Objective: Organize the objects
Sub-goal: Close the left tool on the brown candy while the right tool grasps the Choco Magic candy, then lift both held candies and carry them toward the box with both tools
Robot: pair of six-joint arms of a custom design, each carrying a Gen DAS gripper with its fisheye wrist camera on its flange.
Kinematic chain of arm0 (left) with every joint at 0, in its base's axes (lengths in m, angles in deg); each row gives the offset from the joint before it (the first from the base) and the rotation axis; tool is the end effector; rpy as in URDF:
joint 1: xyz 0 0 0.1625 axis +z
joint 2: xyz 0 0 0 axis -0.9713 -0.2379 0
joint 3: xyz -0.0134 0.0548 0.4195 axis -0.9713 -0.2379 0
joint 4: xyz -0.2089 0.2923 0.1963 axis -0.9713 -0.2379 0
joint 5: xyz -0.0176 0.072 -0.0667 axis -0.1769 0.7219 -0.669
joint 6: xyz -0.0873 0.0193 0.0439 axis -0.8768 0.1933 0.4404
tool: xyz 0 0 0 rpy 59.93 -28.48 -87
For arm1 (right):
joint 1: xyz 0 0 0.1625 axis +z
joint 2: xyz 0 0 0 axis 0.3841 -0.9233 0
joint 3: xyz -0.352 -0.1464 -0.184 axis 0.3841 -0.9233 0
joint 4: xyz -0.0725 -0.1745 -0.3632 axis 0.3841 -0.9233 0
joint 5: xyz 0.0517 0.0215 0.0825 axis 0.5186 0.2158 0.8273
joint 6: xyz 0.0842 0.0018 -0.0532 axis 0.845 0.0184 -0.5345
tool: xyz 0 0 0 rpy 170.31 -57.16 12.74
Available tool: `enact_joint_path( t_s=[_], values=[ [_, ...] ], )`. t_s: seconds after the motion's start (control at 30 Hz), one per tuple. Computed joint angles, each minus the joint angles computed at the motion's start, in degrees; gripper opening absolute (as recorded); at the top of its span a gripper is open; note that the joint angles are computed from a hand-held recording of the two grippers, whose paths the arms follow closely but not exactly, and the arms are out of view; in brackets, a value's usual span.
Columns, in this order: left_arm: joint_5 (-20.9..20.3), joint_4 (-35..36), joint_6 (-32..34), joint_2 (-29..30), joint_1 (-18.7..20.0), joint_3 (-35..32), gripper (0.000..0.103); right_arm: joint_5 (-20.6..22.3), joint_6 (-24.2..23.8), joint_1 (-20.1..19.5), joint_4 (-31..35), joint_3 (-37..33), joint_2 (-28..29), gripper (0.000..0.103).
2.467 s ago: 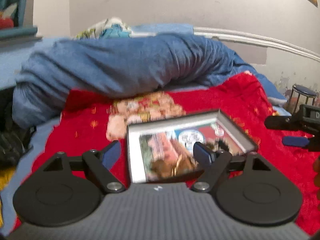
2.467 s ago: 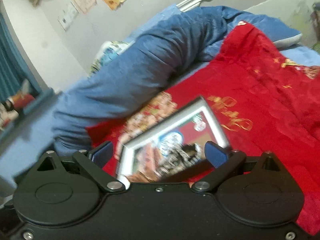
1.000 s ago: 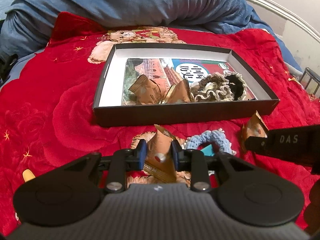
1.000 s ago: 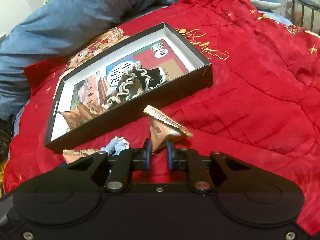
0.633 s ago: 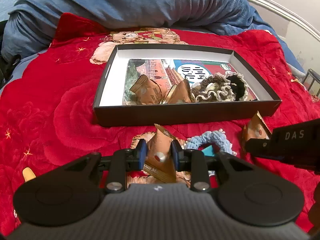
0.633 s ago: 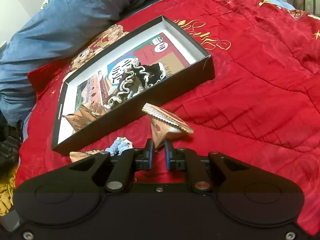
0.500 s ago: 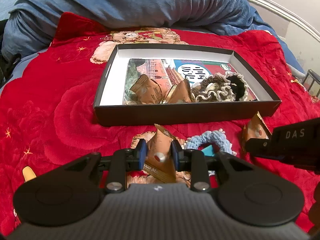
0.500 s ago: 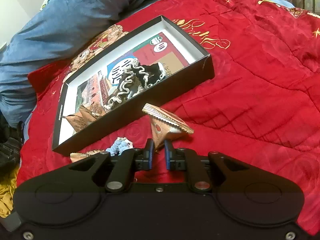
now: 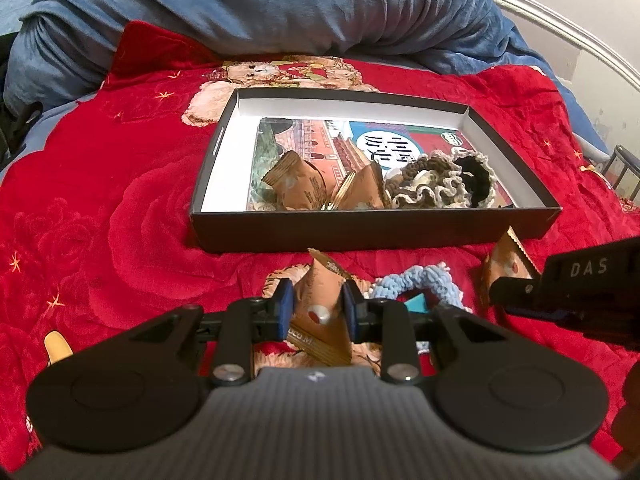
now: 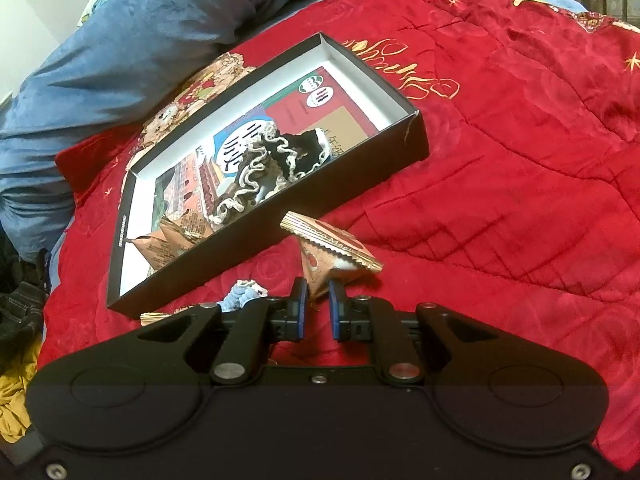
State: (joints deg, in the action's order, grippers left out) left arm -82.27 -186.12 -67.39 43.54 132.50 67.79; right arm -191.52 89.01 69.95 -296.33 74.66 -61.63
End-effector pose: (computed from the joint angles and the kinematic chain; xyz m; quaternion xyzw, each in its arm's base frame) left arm -0.1169 -0.5399 0.0395 0.2065 0.8714 -0.3390 0.2882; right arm 0.1073 -0.5188 0.0413 -0.1182 -0.8834 0.4031 0.2078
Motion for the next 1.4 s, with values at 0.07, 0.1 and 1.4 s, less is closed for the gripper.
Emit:
enact_joint_path(
  t_s=[0.07, 0.1, 1.4],
  values=[
    [0.09, -0.31, 0.35, 0.13, 0.03, -0.04, 0.030, -0.02, 0.08, -0.01, 0.02, -0.01, -0.01, 0.012],
    [0.21, -0.53, 0.60, 0.25, -0.01, -0.04, 0.030, 0.12, 0.22, -0.07, 0.21, 0.01, -0.08, 0.012],
    [3.32, -6.30, 1.16, 0.46, -0.75, 0.07, 0.026, 7.95, -0.95, -1.35, -3.90, 1.66, -0.99, 0.012]
  ],
)
